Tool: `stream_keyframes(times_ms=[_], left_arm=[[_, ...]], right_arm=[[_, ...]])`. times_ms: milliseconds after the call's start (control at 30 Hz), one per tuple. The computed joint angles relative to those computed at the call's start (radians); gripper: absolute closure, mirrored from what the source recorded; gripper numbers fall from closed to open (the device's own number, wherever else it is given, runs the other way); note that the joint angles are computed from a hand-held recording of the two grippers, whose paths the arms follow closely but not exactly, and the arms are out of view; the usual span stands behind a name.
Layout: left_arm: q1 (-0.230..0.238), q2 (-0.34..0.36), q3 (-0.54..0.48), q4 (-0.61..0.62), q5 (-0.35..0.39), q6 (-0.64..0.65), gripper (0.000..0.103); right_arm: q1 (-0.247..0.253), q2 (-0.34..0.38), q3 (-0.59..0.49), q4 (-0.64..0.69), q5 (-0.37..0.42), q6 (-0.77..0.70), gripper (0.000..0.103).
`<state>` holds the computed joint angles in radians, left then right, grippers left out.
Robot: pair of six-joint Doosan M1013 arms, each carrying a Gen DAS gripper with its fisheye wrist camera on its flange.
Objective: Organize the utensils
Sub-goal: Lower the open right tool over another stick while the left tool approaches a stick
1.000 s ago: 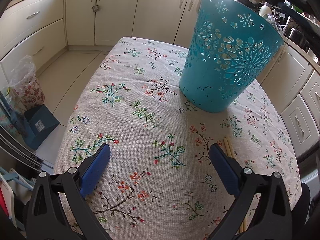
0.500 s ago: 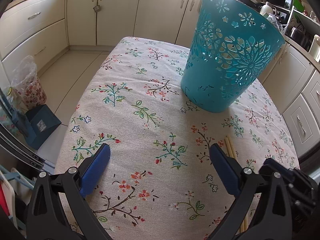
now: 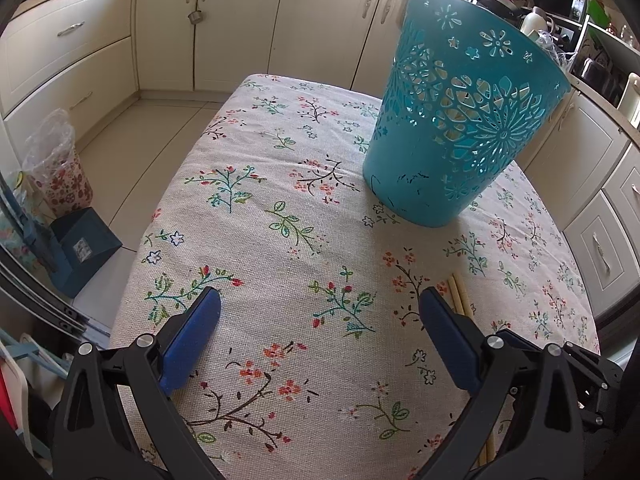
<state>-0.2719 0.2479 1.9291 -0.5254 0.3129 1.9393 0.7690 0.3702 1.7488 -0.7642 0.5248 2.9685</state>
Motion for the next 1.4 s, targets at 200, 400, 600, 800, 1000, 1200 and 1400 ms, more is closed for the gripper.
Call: stream_keyframes(times_ms=[200, 400, 600, 800, 1000, 1200, 1400], left_arm=[[0.000, 0.001, 0.000, -0.002, 0.000, 0.001, 0.008], [0.000, 0.001, 0.000, -0.001, 0.000, 0.000, 0.008], [0.000, 0.001, 0.000, -0.001, 0.000, 0.000, 0.008], [0.000, 0.001, 0.000, -0.002, 0.000, 0.001, 0.008], [-0.001, 0.001, -0.001, 0.001, 0.000, -0.002, 0.008], [-0.001, 0.001, -0.001, 0.006, 0.000, -0.007, 0.008], [-0.002, 0.001, -0.001, 0.012, 0.000, -0.011, 0.008]], right_arm=[[0.003, 0.002, -0.003, -0.002, 0.021, -0.014, 0.082], [0.003, -0.008, 0.011, -0.014, 0.031, 0.001, 0.088], [-0.004, -0.025, 0.033, -0.015, 0.027, 0.004, 0.088], [-0.010, -0.039, 0.051, -0.015, 0.026, 0.018, 0.089], [-0.016, -0.053, 0.066, -0.011, 0.036, 0.040, 0.091], [-0.019, -0.054, 0.069, -0.020, 0.036, 0.042, 0.091], [-0.022, -0.064, 0.073, 0.027, 0.050, -0.098, 0.091]])
